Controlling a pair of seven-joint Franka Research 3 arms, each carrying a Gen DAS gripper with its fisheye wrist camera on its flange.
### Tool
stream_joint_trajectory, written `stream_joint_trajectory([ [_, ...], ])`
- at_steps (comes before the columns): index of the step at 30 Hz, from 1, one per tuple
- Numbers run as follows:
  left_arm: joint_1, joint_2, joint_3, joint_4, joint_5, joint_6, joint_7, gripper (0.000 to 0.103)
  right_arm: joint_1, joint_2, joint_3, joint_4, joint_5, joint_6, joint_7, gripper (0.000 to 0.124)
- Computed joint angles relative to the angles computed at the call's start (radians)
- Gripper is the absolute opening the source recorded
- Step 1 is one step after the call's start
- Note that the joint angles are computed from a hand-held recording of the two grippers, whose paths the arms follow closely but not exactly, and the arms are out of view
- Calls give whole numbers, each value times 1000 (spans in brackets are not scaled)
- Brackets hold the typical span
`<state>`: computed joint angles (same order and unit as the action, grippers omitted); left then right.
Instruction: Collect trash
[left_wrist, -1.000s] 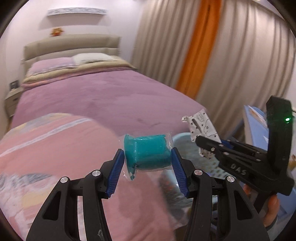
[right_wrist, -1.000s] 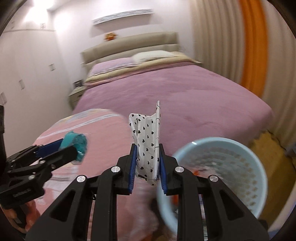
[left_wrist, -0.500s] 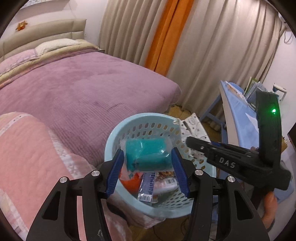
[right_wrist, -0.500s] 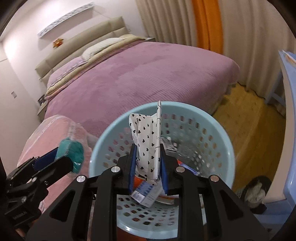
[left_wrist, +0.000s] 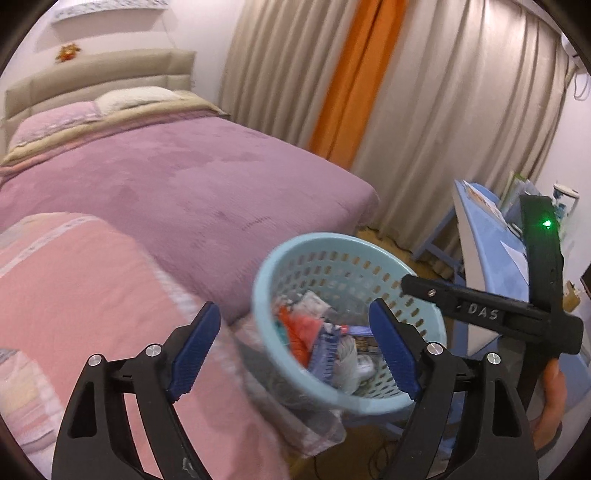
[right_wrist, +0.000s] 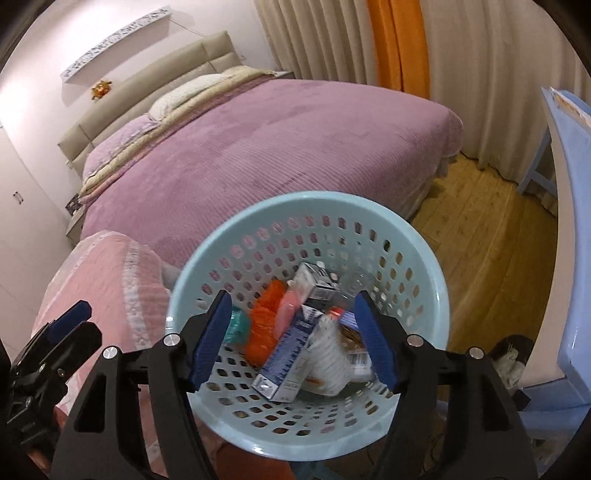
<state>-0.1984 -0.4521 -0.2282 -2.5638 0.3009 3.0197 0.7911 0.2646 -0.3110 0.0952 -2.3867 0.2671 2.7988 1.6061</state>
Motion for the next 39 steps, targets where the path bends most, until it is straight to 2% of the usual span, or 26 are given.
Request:
stream_joint_trajectory([
  [5,95,-162,-82,-104,48,-16,-105,84,-5,-43,62,-41,-51,102,51,65],
  [6,112,-191,-99,-118,61,-26,-124,85,14,-60,60,-63,-41,136,48,65],
  [8,148,-261,-142,-145,91,-71,-172,87,42,-80,52,-91,-23,175,38,65],
  [11,192,-350,-196,-176,143,-125,-249,87,30,-113,99,-142,-26,263,60,65],
  [13,233,-408,-245,-194,188,-147,-315,89,-69,-144,211,-181,-87,345,128,65],
  [14,270,-442,-285,-200,216,-160,-360,92,-100,-150,247,-188,-102,362,147,65],
  [17,362,-525,-390,-209,289,-200,-485,95,-308,-221,467,-233,-150,467,229,65],
  [18,374,-534,-403,-209,303,-208,-513,95,-354,-238,517,-242,-144,491,238,65],
  [20,396,-558,-427,-215,335,-211,-571,95,-394,-259,565,-245,-132,507,244,65],
  [22,407,-577,-444,-215,366,-230,-611,95,-456,-289,636,-259,-112,550,253,65],
  [23,412,-576,-448,-212,382,-236,-624,95,-466,-293,648,-258,-102,555,248,65],
  [27,386,-555,-422,-206,421,-274,-650,95,-524,-308,724,-260,-61,583,243,66],
  [33,341,-536,-398,-201,486,-320,-704,95,-537,-289,741,-238,-44,571,214,66],
  [39,294,-502,-369,-191,555,-361,-750,95,-513,-269,718,-238,-38,560,195,66],
])
